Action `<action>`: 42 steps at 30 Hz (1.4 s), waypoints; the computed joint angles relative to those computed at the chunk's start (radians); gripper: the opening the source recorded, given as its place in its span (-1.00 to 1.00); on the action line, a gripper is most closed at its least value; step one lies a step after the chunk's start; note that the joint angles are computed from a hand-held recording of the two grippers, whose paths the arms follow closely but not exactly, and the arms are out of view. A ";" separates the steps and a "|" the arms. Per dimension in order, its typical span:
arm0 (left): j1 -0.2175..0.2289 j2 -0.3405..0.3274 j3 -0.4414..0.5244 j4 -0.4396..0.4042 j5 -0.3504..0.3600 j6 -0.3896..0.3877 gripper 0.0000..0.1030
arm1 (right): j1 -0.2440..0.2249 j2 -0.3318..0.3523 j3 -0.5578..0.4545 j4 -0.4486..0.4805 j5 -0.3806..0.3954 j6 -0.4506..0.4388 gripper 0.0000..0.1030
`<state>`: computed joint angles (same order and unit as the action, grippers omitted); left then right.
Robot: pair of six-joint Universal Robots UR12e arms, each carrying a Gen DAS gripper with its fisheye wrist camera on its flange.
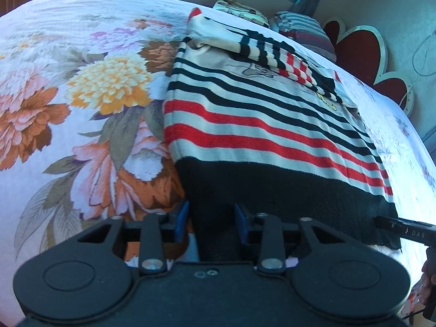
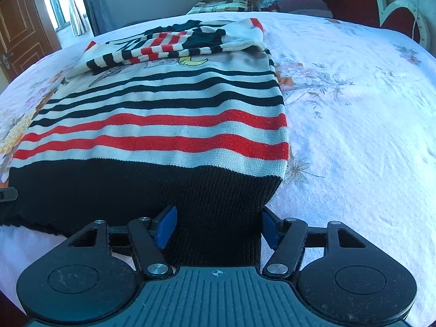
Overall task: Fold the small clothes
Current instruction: 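Grasp the black hem band with both grippers, then lift the hem band with both grippers and fold it onto the collar end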
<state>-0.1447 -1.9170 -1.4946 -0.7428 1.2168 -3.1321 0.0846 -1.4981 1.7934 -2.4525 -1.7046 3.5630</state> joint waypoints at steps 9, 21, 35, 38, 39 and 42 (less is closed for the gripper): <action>0.001 0.004 0.007 -0.043 -0.018 -0.009 0.04 | -0.028 -0.012 0.005 0.013 0.052 0.036 0.25; 0.006 -0.014 0.042 -0.113 -0.116 0.027 -0.76 | -0.045 -0.020 -0.001 0.027 0.110 0.036 -0.69; -0.014 -0.052 0.091 0.151 -0.108 0.021 -0.79 | -0.098 -0.005 -0.025 -0.189 0.227 0.103 -0.82; -0.018 -0.088 0.141 0.198 -0.112 0.005 -0.79 | -0.109 0.024 -0.061 -0.240 0.210 0.110 -0.82; -0.021 -0.102 0.160 0.211 -0.108 0.000 -0.79 | -0.113 0.036 -0.076 -0.251 0.201 0.106 -0.82; -0.028 -0.146 0.222 0.241 -0.100 -0.023 -0.79 | -0.126 0.076 -0.122 -0.282 0.189 0.094 -0.82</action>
